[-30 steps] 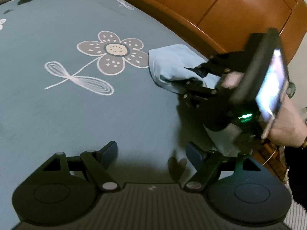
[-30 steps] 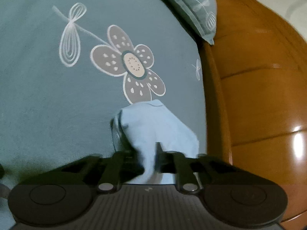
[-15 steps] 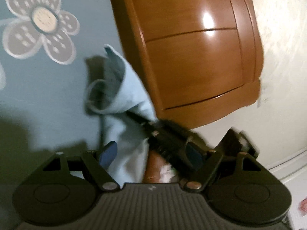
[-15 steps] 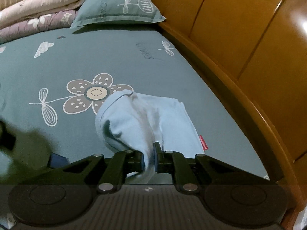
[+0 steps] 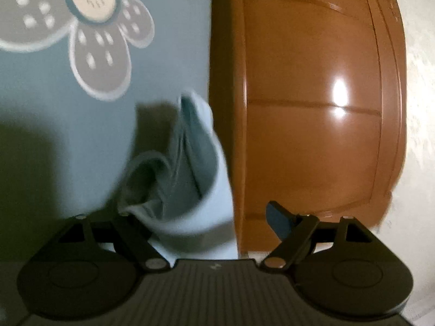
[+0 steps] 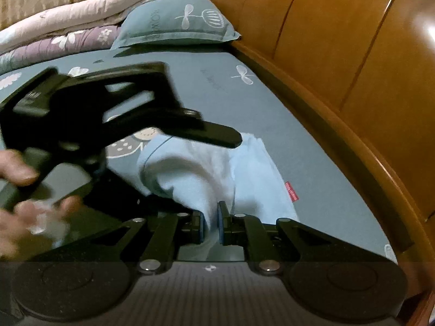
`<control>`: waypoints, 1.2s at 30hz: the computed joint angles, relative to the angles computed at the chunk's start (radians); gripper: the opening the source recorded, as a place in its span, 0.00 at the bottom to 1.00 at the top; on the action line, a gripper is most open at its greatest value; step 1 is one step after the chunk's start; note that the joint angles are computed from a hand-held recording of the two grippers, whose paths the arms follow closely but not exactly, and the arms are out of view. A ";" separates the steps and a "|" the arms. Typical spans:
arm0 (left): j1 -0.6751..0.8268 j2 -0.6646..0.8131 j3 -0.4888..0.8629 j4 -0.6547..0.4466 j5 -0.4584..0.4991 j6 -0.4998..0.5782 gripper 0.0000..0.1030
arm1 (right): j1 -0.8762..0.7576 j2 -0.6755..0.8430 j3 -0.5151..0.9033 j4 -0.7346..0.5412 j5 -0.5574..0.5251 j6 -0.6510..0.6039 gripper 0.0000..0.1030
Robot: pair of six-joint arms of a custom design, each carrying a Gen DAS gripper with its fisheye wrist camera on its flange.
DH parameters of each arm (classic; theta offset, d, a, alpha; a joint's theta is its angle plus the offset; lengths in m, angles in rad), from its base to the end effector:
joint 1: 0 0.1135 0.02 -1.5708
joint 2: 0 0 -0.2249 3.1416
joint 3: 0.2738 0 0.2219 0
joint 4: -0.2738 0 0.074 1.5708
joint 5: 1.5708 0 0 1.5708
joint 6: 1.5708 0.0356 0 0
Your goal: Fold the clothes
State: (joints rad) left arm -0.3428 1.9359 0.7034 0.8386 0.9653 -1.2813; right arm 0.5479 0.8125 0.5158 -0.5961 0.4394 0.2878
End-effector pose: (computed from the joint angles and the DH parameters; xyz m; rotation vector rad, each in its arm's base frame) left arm 0.2867 -0.1334 0.1058 -0.3134 2.3445 -1.8862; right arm 0.1392 0.0672 0.1890 -0.1213 2.3545 -0.1434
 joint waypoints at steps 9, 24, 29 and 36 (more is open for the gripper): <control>-0.049 -0.039 0.103 -0.076 -0.149 0.162 0.81 | 0.158 0.022 -0.045 0.027 0.127 0.066 0.14; -0.184 -0.169 0.309 -0.707 -0.506 1.246 0.28 | 0.258 -0.087 -0.107 0.031 0.157 0.172 0.23; -0.076 -0.005 0.380 -0.739 -0.412 1.098 0.17 | 0.312 -0.200 -0.093 -0.107 0.194 0.245 0.26; -0.020 0.076 0.498 -0.777 -0.271 0.999 0.13 | 0.126 -0.428 -0.077 -0.262 0.147 0.183 0.39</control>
